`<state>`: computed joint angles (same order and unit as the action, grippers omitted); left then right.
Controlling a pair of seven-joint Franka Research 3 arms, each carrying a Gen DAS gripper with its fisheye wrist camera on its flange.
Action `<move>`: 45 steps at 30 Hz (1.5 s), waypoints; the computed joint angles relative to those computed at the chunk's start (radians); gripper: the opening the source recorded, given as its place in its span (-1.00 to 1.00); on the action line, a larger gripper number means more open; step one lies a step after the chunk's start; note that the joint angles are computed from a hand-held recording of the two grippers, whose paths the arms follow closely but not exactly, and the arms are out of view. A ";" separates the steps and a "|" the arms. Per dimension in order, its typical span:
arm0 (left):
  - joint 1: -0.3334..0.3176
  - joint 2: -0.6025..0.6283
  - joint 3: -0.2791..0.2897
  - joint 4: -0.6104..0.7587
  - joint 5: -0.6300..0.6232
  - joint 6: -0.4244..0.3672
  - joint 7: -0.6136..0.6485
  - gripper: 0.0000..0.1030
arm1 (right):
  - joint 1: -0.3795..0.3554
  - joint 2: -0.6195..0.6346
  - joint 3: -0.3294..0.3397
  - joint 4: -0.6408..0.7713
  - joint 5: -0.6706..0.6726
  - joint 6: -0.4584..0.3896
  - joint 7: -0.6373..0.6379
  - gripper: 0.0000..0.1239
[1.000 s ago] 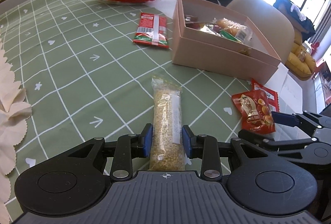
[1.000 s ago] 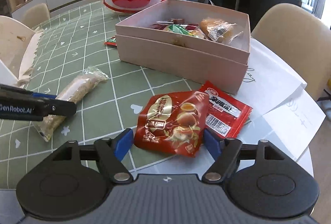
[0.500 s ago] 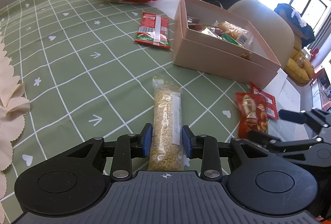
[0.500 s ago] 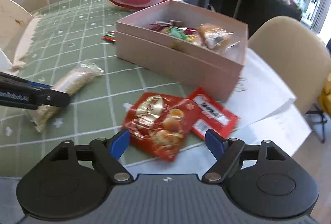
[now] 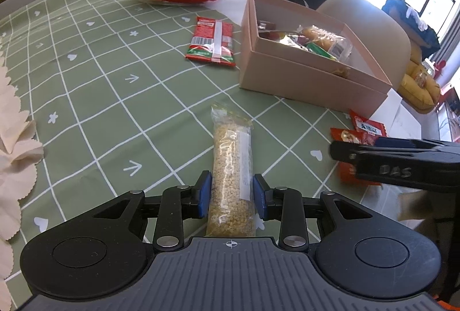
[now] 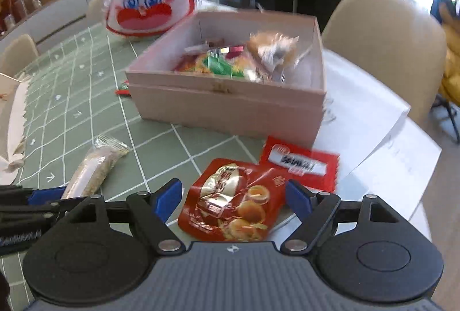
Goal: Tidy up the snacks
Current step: 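Grasp the red quail-egg bag again with the right gripper and lift it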
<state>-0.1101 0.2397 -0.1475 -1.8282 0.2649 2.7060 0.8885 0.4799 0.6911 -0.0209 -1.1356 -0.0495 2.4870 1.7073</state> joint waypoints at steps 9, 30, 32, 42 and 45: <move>0.003 -0.002 -0.002 -0.005 -0.001 0.006 0.013 -0.32 | -0.030 -0.080 0.060 -0.171 -0.010 0.139 -0.291 0.13; -0.006 0.004 0.003 0.009 0.031 -0.013 -0.006 -0.32 | 0.014 -0.056 -0.048 -0.118 0.001 0.084 -0.089 0.16; -0.003 0.001 0.003 0.002 0.025 -0.002 -0.005 -0.31 | 0.014 -0.066 -0.038 -0.127 -0.040 0.074 -0.124 -0.02; 0.007 -0.054 -0.001 -0.084 -0.014 0.180 -0.017 -0.35 | -0.088 -0.198 0.067 -0.261 0.082 0.145 -0.305 -0.87; 0.004 -0.076 0.007 -0.089 0.003 0.239 -0.039 -0.35 | -0.123 -0.232 0.095 -0.304 0.144 0.175 -0.383 -0.86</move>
<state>-0.1056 0.1636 -0.1409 -1.9175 0.2676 2.9450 0.8493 0.3567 0.4596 0.0744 -1.4393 0.0941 2.6621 1.3243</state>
